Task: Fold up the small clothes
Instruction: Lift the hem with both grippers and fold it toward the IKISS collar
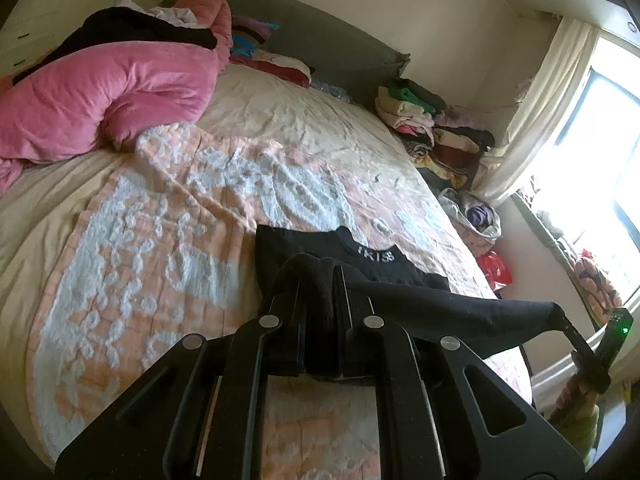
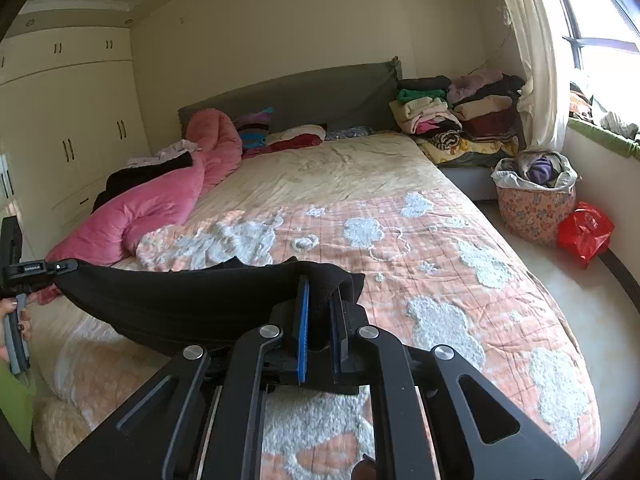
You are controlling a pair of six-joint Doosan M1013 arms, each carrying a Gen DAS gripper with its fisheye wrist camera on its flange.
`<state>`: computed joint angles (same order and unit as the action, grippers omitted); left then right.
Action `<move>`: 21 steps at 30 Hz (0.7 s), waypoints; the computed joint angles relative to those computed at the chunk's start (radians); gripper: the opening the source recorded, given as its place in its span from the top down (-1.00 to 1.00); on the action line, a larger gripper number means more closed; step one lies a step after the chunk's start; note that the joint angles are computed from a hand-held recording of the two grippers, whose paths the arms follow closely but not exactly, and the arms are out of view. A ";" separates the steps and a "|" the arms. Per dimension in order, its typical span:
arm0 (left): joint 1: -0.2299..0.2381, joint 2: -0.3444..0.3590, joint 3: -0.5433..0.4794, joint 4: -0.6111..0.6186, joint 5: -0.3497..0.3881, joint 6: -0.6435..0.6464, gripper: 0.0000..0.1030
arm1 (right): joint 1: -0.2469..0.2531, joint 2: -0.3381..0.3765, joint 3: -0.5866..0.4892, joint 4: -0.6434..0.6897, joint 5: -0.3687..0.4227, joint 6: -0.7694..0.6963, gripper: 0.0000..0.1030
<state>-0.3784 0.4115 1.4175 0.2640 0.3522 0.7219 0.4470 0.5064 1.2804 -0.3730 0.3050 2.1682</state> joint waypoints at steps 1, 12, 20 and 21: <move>0.000 0.005 -0.007 0.016 0.005 -0.015 0.92 | -0.002 0.006 -0.009 0.009 -0.002 -0.007 0.85; 0.006 0.064 -0.070 0.118 0.041 -0.117 0.92 | -0.018 0.079 -0.108 0.081 0.034 -0.081 0.85; 0.008 0.121 -0.144 0.162 0.077 -0.151 0.92 | -0.028 0.150 -0.210 0.104 0.121 -0.090 0.85; 0.007 0.128 -0.154 0.176 0.084 -0.161 0.92 | -0.028 0.160 -0.223 0.101 0.133 -0.089 0.85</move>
